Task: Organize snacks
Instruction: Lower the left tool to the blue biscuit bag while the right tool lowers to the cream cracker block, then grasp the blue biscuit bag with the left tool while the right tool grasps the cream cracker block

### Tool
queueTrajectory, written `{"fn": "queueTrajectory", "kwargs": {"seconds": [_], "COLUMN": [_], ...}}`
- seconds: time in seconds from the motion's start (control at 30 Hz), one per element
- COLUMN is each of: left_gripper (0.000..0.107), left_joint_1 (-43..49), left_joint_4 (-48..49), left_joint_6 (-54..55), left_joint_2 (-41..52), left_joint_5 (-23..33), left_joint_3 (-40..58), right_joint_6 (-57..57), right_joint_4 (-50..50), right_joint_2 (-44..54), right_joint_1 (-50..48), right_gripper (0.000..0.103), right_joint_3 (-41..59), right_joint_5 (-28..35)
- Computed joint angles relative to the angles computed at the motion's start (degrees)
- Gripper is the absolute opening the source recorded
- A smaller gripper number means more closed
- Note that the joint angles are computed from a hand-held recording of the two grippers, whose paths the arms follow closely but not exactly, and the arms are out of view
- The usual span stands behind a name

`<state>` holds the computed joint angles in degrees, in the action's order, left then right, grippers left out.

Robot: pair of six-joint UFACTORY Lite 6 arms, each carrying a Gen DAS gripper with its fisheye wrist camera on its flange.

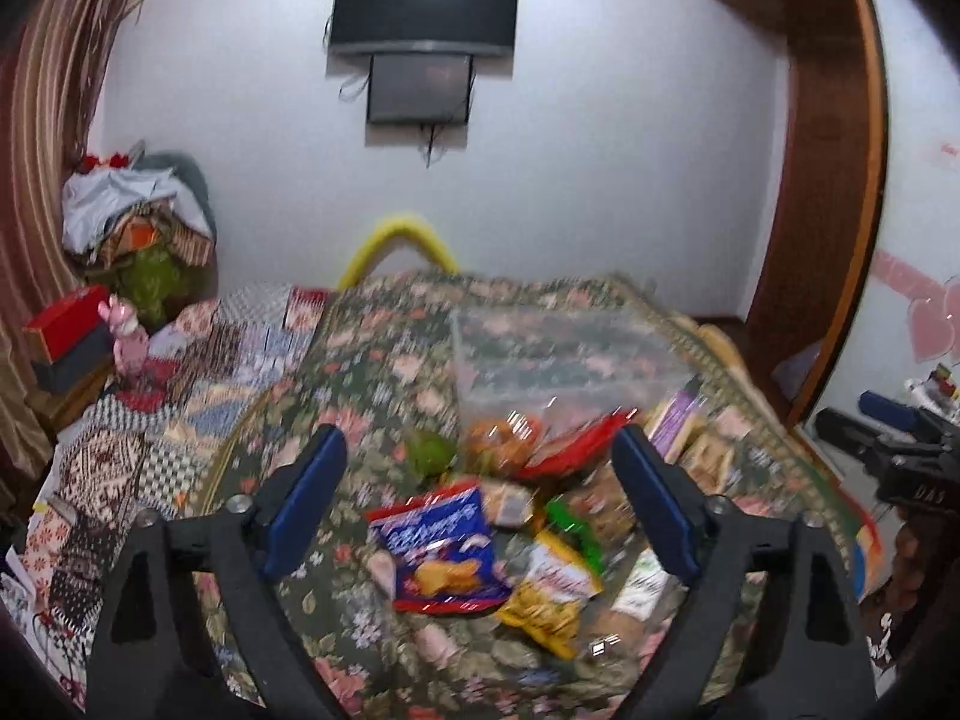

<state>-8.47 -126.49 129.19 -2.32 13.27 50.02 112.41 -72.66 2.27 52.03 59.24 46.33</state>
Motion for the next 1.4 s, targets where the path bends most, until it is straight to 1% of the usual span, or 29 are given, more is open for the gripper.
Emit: {"fn": "queueTrajectory", "kwargs": {"seconds": [0.07, 0.17, 0.2, 0.27, 0.33, 0.5, 0.57, 0.63, 0.73, 0.77, 0.87, 0.97, 1.0, 1.1, 1.17, 1.33, 1.4], "left_gripper": [0.084, 0.079, 0.079, 0.075, 0.074, 0.074, 0.074, 0.074, 0.075, 0.076, 0.082, 0.084, 0.084, 0.084, 0.084, 0.084, 0.084], "left_joint_1": [0.8, 2.2, 2.6, 3.6, 4.2, 3.8, 3.7, 3.5, 2.9, 2.7, 2.4, 2.7, 2.8, 3.1, 3.5, 2.6, 2.4], "left_joint_4": [-0.3, 2.8, 5.3, 13.2, 21.2, 33.6, 36.0, 41.1, 43.9, 45.1, 44.9, 50.4, 51.8, 55.6, 55.7, 53.8, 54.7], "left_joint_6": [0.8, -1.4, -3.8, -11.5, -19.6, -31.5, -34.2, -39.4, -42.7, -44.1, -43.8, -49.5, -50.9, -54.9, -55.6, -54.2, -55.4], "left_joint_2": [3.8, 9.7, 12.1, 16.1, 20.4, 29.0, 31.1, 33.6, 36.1, 36.7, 37.7, 39.7, 40.5, 42.8, 43.9, 45.1, 46.2], "left_joint_5": [-0.1, 0.0, 0.0, 0.4, 0.9, 1.6, 2.2, 3.3, 2.7, 2.5, 1.4, 2.2, 2.3, 2.8, 4.0, 2.6, 2.6], "left_joint_3": [1.4, 4.4, 5.9, 8.7, 12.0, 18.6, 20.0, 22.2, 24.3, 24.8, 25.3, 27.2, 27.7, 29.7, 30.7, 31.8, 33.2], "right_joint_6": [-0.4, -0.7, -0.9, -1.8, -3.2, -5.9, -7.4, -8.1, -10.1, -10.5, -12.6, -15.4, -15.8, -14.8, -14.1, -14.9, -16.4], "right_joint_4": [0.6, 1.8, 2.2, 3.1, 4.3, 5.8, 7.3, 7.9, 8.9, 8.9, 10.0, 12.9, 13.6, 13.1, 12.3, 12.4, 14.2], "right_joint_2": [0.6, 2.3, 2.9, 4.1, 5.5, 9.7, 11.2, 12.8, 15.4, 16.3, 20.3, 22.5, 22.3, 20.4, 18.5, 15.9, 16.1], "right_joint_1": [-2.0, -4.6, -5.5, -7.1, -9.1, -13.3, -14.9, -16.1, -16.5, -16.6, -16.8, -17.7, -18.0, -18.9, -18.9, -19.0, -19.4], "right_gripper": [0.103, 0.103, 0.103, 0.102, 0.099, 0.093, 0.092, 0.092, 0.092, 0.092, 0.092, 0.090, 0.086, 0.084, 0.084, 0.084, 0.081], "right_joint_3": [-0.5, -1.1, -1.0, -0.5, -0.2, 1.8, 3.0, 4.3, 7.2, 8.2, 11.9, 13.5, 13.1, 10.5, 8.2, 5.2, 4.7], "right_joint_5": [-2.5, -5.4, -6.4, -8.1, -10.4, -14.8, -16.8, -18.5, -19.6, -19.9, -20.1, -21.4, -22.1, -24.4, -24.6, -24.2, -24.5]}}
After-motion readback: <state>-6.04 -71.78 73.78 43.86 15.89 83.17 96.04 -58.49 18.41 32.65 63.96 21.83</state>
